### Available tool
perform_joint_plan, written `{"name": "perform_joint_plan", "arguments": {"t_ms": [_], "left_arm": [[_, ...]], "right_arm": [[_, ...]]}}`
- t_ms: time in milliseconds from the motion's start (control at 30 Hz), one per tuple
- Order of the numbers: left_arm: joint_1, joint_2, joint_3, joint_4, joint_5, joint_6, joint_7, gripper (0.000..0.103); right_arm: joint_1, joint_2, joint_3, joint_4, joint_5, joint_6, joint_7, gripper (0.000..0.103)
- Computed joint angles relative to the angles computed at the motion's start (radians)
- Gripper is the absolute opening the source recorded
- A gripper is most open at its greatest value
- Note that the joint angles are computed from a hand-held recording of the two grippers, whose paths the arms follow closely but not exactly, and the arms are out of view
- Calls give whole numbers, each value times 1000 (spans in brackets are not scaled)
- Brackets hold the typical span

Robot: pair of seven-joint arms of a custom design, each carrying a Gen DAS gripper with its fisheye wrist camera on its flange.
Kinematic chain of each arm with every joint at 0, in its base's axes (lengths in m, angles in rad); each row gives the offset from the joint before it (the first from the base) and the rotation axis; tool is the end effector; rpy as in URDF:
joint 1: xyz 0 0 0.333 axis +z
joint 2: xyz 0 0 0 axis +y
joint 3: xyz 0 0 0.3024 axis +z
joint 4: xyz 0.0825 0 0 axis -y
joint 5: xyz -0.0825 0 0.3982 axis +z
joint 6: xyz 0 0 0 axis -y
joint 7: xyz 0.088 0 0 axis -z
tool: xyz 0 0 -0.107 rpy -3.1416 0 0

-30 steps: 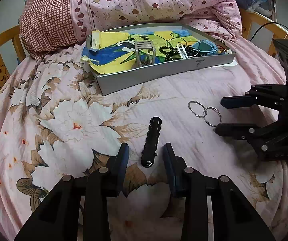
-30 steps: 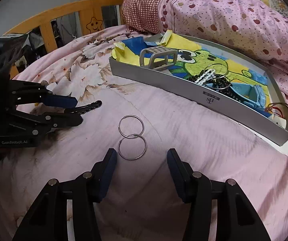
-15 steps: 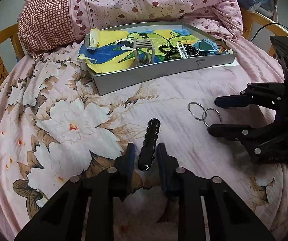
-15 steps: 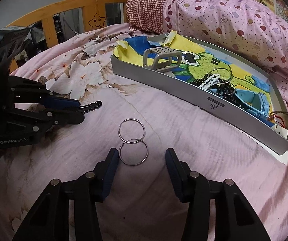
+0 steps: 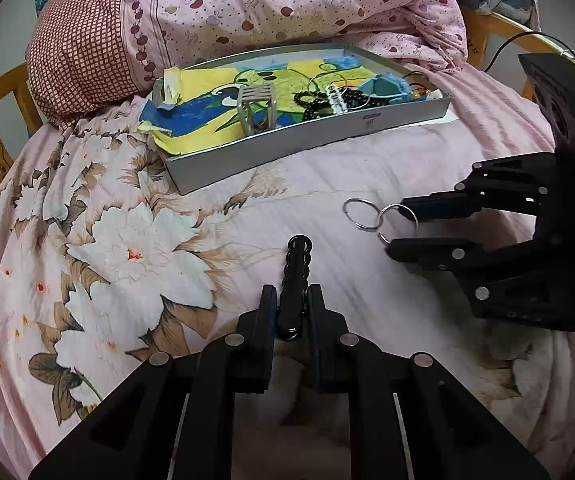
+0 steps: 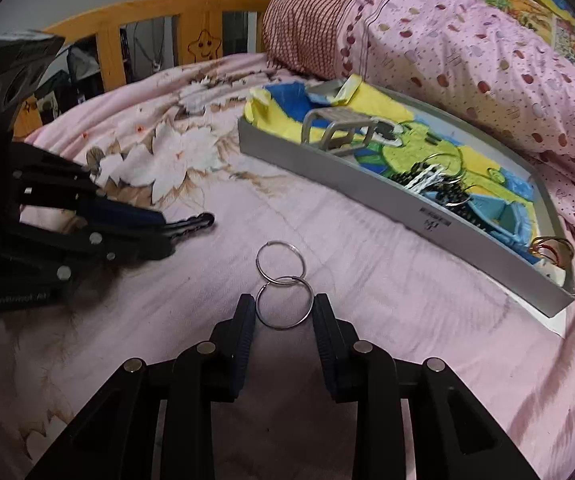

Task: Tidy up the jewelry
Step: 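Grasp the black hair clip with the left tool while the right tool grasps the two silver rings, then carry hair clip and rings into the grey tray and open both tools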

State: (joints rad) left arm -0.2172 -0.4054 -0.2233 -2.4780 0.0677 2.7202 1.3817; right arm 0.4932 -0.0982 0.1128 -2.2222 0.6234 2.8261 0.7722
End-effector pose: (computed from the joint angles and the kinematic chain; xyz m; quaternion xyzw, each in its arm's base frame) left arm 0.4325 -0.2122 0.4867 -0.5566 0.7671 -0.2475 0.2011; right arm 0.4813 0.2992 0.4700 -0.8719 0.3130 -0.1362 0.3512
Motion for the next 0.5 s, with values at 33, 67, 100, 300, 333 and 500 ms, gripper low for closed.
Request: {"name": "perform_joint_plan", "arguments": {"t_ms": [33, 67, 100, 300, 333, 500], "left_arm": [[1, -6, -5, -3, 3, 2, -7, 12], [0, -12, -8, -4, 4, 5, -13, 12], [-1, -15, -10, -5, 4, 11, -19, 12], [-6, 1, -13, 26, -5, 43, -50, 12], [-6, 5, -11, 32, -6, 48, -52, 12], [7, 57, -16, 98, 0, 86, -80, 12]], "right_arm": [[3, -6, -3, -3, 26, 11, -13, 28], [6, -10, -7, -4, 49, 18, -23, 28], [8, -14, -9, -5, 64, 28, -28, 28], [17, -29, -23, -6, 106, 101, -43, 28], [19, -31, -26, -5, 115, 116, -47, 28], [35, -33, -46, 6, 159, 198, -68, 28]]}}
